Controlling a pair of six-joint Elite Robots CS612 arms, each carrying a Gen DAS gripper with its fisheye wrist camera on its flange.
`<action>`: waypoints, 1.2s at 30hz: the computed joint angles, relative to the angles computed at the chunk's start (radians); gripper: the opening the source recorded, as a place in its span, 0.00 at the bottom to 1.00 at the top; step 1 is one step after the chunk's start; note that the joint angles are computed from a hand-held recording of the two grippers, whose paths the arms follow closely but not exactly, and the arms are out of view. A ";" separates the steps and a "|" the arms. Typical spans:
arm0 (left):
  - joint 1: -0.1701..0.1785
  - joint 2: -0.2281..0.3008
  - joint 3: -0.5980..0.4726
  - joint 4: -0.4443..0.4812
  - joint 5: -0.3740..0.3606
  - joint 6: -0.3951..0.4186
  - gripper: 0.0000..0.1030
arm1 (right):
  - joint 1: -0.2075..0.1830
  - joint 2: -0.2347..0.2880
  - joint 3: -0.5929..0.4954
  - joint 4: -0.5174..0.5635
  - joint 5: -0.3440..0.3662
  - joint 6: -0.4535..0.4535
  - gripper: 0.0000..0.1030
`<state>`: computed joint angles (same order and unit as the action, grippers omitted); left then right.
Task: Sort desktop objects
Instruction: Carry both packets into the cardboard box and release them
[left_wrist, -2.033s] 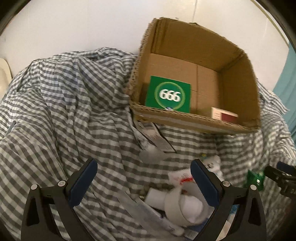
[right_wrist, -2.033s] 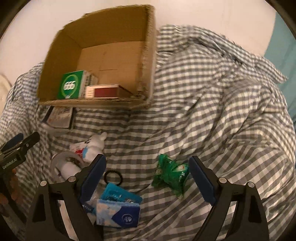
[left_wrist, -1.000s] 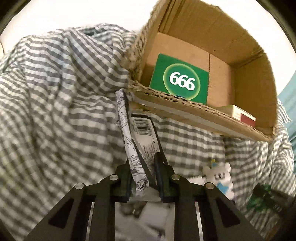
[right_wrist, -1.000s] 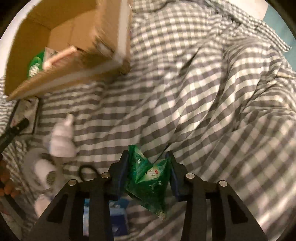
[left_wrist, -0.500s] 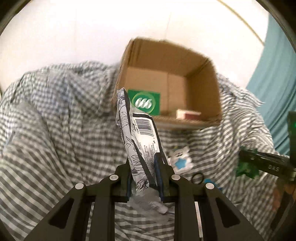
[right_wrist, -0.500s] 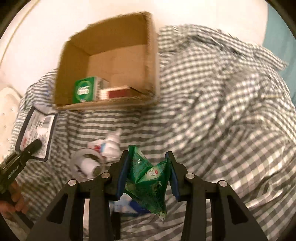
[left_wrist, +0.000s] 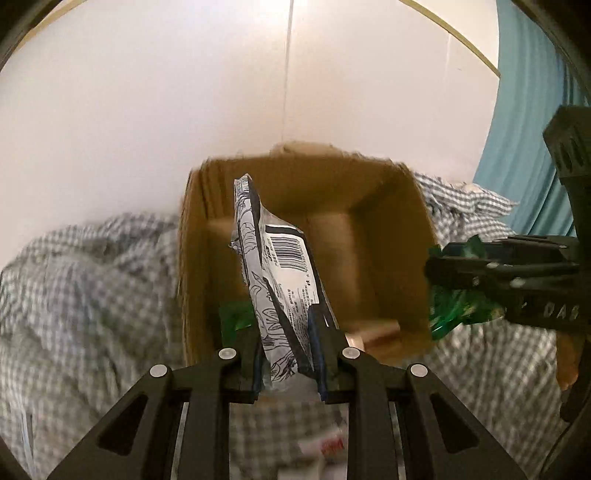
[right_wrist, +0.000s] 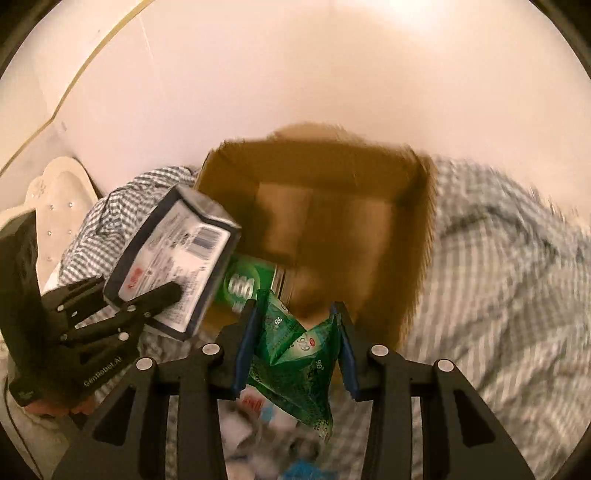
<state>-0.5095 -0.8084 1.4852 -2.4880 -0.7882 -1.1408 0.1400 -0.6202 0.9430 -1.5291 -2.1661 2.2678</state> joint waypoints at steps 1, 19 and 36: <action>0.009 0.010 -0.009 -0.008 0.008 0.017 0.21 | -0.008 -0.009 0.017 0.005 0.004 -0.009 0.38; 0.052 0.077 -0.106 0.124 0.134 0.052 0.86 | -0.043 -0.067 0.183 0.023 -0.031 0.103 0.71; -0.115 -0.058 0.060 0.362 -0.088 -0.444 0.92 | 0.069 0.251 -0.463 0.350 0.129 0.365 0.72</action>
